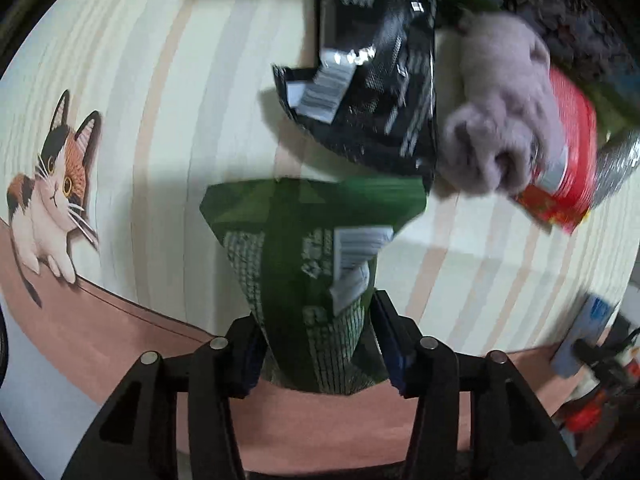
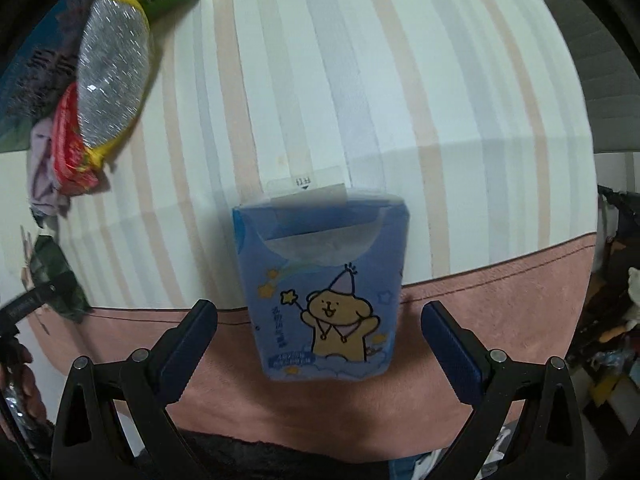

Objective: Organize soft objects
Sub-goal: 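Grasp the green snack bag with the left gripper while the right gripper grasps the blue bear tissue pack, then lower the green bag into the box with the left gripper while the right gripper releases the tissue pack there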

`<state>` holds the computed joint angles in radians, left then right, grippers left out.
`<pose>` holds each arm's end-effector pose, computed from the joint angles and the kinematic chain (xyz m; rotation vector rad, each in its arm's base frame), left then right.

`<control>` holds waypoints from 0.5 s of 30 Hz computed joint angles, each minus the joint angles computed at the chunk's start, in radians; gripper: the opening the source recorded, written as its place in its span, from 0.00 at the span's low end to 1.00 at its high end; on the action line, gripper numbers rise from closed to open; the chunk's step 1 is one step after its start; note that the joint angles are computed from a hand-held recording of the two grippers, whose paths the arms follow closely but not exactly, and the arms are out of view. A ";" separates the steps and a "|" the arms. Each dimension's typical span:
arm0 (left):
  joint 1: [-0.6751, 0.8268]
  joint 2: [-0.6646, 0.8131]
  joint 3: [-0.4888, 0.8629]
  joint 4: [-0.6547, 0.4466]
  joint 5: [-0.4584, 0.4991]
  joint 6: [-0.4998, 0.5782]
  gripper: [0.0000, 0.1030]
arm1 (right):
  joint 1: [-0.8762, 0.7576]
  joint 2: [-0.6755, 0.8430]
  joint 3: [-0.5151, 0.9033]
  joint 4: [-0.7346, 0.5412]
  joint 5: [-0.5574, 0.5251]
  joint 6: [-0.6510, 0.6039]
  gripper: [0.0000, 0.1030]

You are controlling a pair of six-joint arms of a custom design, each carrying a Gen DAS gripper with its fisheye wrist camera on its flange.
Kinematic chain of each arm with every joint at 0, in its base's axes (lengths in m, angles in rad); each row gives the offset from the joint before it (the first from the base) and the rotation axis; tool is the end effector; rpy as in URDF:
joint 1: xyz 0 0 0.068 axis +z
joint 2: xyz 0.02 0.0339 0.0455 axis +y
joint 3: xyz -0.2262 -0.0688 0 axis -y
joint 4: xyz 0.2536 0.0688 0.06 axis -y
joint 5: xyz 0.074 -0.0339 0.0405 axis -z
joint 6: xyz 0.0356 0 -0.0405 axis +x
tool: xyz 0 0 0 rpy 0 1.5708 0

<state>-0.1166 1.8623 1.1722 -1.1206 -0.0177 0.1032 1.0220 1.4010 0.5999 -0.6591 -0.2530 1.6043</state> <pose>0.2908 -0.0334 0.1085 -0.3213 -2.8838 -0.0280 0.1037 0.1866 0.0883 -0.8170 -2.7979 -0.2505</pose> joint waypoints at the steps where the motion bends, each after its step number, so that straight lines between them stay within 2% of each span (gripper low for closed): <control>1: -0.005 -0.007 -0.009 0.003 -0.001 -0.004 0.45 | 0.000 0.023 0.005 0.012 -0.004 -0.004 1.00; 3: -0.007 -0.012 -0.009 0.005 -0.003 -0.009 0.44 | 0.005 0.057 0.016 0.025 -0.003 -0.004 1.00; 5: -0.005 0.006 0.033 -0.012 -0.005 -0.014 0.39 | 0.007 0.077 0.017 0.038 -0.001 0.003 0.93; 6: -0.003 -0.002 0.034 -0.014 -0.009 -0.012 0.35 | 0.009 0.083 0.016 0.047 -0.004 0.012 0.88; 7: 0.001 -0.015 0.032 -0.018 -0.009 -0.008 0.34 | 0.012 0.089 0.018 0.052 -0.002 0.020 0.76; 8: 0.017 -0.026 0.077 -0.068 -0.006 0.013 0.32 | 0.017 0.096 0.031 0.033 0.006 0.024 0.69; 11: -0.003 -0.092 0.052 -0.091 -0.002 0.004 0.31 | 0.004 0.036 0.006 0.012 0.016 0.016 0.51; 15: -0.067 -0.226 0.043 -0.174 0.037 -0.007 0.30 | 0.016 -0.037 0.048 -0.060 0.040 0.017 0.47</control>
